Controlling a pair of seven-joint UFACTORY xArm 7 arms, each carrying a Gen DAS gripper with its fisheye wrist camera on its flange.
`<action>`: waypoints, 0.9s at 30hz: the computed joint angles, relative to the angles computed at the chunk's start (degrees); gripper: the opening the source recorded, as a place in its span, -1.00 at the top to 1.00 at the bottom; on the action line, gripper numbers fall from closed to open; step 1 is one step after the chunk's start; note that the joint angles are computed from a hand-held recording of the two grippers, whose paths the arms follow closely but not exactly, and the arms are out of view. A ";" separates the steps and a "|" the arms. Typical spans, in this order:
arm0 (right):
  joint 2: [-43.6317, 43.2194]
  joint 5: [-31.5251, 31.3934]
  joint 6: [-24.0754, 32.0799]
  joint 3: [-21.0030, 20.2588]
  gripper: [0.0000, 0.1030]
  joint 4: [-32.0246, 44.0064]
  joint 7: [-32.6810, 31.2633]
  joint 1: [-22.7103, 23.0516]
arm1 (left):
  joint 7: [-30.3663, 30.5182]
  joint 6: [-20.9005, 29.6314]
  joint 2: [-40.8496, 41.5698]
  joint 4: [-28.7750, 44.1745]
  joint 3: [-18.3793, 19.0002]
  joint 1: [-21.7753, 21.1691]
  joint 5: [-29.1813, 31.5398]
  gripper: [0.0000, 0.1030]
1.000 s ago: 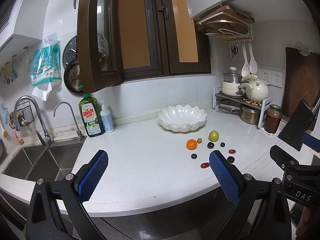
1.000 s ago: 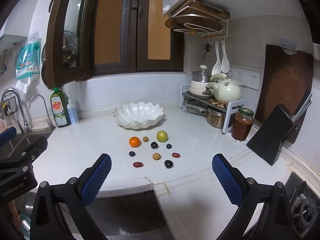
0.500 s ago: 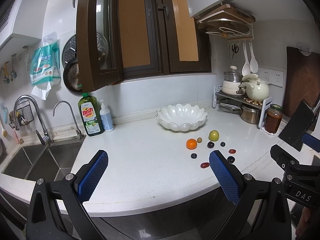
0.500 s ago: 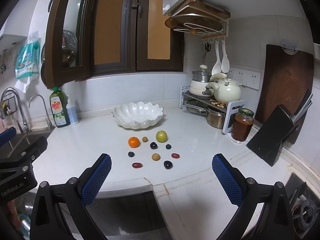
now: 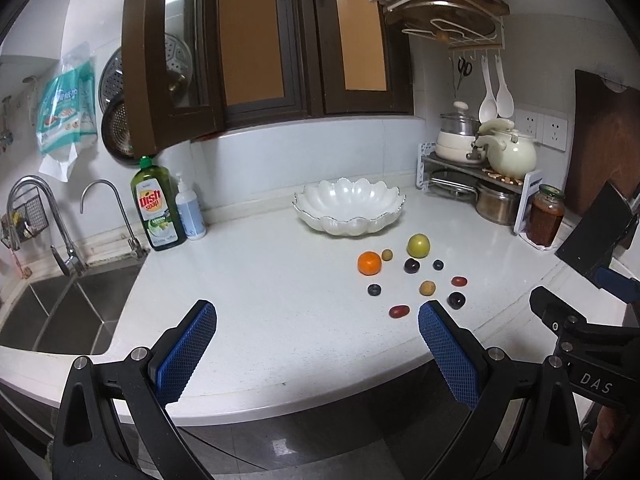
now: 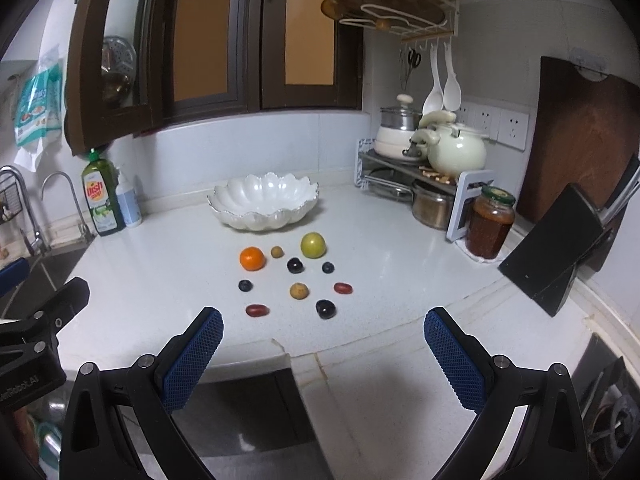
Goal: Organize fruits
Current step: 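Move left tool toward the red oval date while right tool approaches the dark plum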
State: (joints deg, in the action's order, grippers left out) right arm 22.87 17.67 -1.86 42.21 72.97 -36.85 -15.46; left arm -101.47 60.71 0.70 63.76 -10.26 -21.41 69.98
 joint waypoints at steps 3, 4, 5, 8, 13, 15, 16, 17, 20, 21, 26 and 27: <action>1.11 -0.96 1.31 -3.71 -0.98 1.96 0.90 3.28 | 0.09 -1.46 1.27 0.68 0.57 0.38 -0.49 -1.00; 1.54 -1.18 1.81 -4.88 -0.98 2.72 1.02 4.33 | 0.28 -2.25 1.65 0.93 0.85 0.54 -0.78 -0.99; 1.83 -1.31 2.19 -6.13 -0.97 3.31 1.18 5.46 | 0.41 -3.23 1.99 1.07 1.15 0.73 -0.95 -0.99; 3.10 -1.57 3.96 -10.49 -0.95 5.95 2.37 9.45 | 0.90 -4.95 3.22 1.81 1.98 1.08 -1.10 -0.96; 5.51 -2.26 6.18 -17.32 -0.86 10.45 4.61 15.65 | 1.94 -9.15 5.79 3.48 3.80 1.90 0.03 -0.91; 6.99 -3.29 6.59 -20.41 -0.83 12.59 6.10 18.50 | 2.71 -10.83 7.26 4.53 4.65 2.20 0.74 -0.84; 7.67 -3.73 6.88 -21.27 -0.81 13.52 6.62 19.32 | 3.35 -11.53 8.05 5.21 5.09 2.35 0.83 -0.81; 8.44 -4.35 7.46 -22.76 -0.76 14.74 7.71 20.66 | 4.33 -12.38 8.89 5.96 5.54 2.56 0.52 -0.81; 11.29 -5.83 11.14 -25.61 -0.73 19.43 10.52 23.37 | 6.11 -16.03 11.04 7.60 7.05 3.18 0.18 -0.76; 12.39 -6.17 12.40 -26.26 -0.68 21.12 11.24 24.03 | 6.68 -16.89 11.74 8.22 7.49 3.27 -0.08 -0.76; 17.90 -7.44 18.40 -28.72 -0.58 29.46 14.25 26.57 | 12.03 -22.39 16.43 12.10 9.80 3.97 -3.52 -0.63; 19.26 -7.94 19.82 -29.52 -0.55 31.55 14.96 27.27 | 12.95 -23.35 17.40 12.86 10.31 4.00 -4.35 -0.61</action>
State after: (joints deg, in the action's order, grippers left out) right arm 42.13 9.73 17.96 12.69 104.52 -21.89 11.80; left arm -88.52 37.36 18.11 76.62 0.05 -17.41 65.63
